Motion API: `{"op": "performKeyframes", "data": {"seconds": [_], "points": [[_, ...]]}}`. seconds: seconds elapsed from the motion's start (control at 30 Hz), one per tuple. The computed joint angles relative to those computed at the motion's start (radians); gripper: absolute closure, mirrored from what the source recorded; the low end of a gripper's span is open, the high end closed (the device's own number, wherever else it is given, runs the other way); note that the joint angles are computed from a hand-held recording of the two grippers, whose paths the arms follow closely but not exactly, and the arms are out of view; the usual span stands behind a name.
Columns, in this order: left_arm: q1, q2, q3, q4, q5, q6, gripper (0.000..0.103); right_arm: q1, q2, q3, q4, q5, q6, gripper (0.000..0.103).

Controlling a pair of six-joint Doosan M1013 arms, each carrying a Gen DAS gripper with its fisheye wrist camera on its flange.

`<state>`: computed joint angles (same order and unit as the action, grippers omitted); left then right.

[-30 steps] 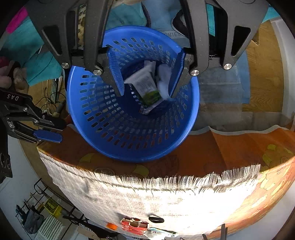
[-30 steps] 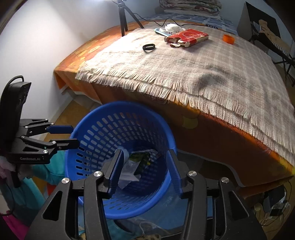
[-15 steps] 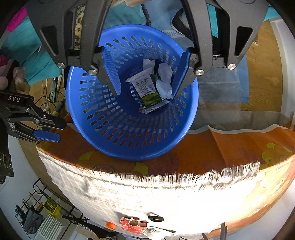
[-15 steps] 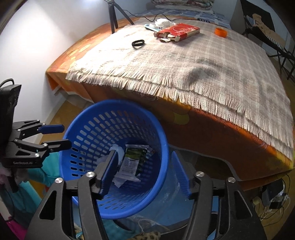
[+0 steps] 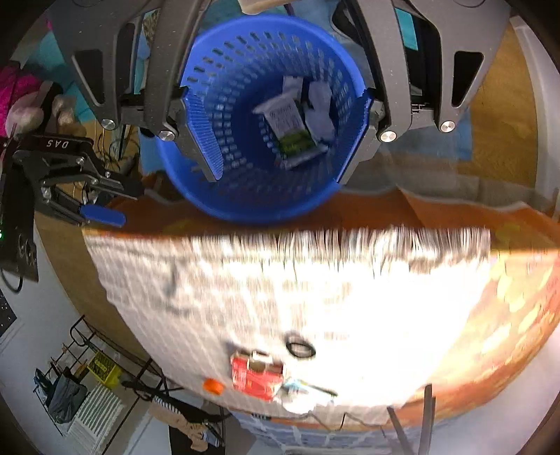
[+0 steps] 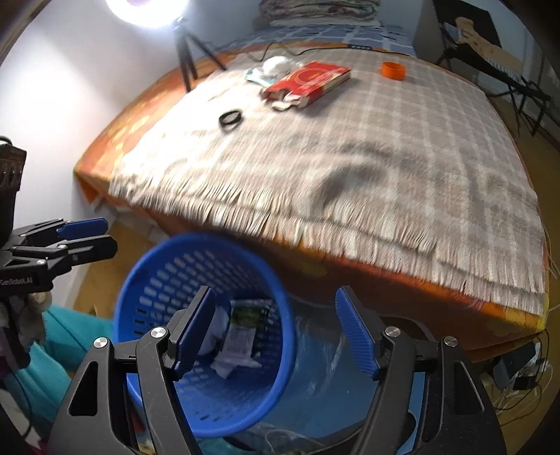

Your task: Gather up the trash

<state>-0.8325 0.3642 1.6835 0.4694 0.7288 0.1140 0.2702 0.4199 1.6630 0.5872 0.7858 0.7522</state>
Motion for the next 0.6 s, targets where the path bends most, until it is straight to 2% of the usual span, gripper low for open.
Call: {"op": "performKeyframes", "data": {"seconds": [0.3, 0.6], "points": [[0.055, 0.014, -0.065, 0.055, 0.031, 0.068, 0.036, -0.014, 0.027, -0.068, 0.062, -0.006, 0.023, 0.032], [0.124, 0.047, -0.139, 0.077, 0.029, 0.174, 0.036, -0.001, 0.099, -0.210, 0.060, 0.005, 0.094, 0.032]]}}
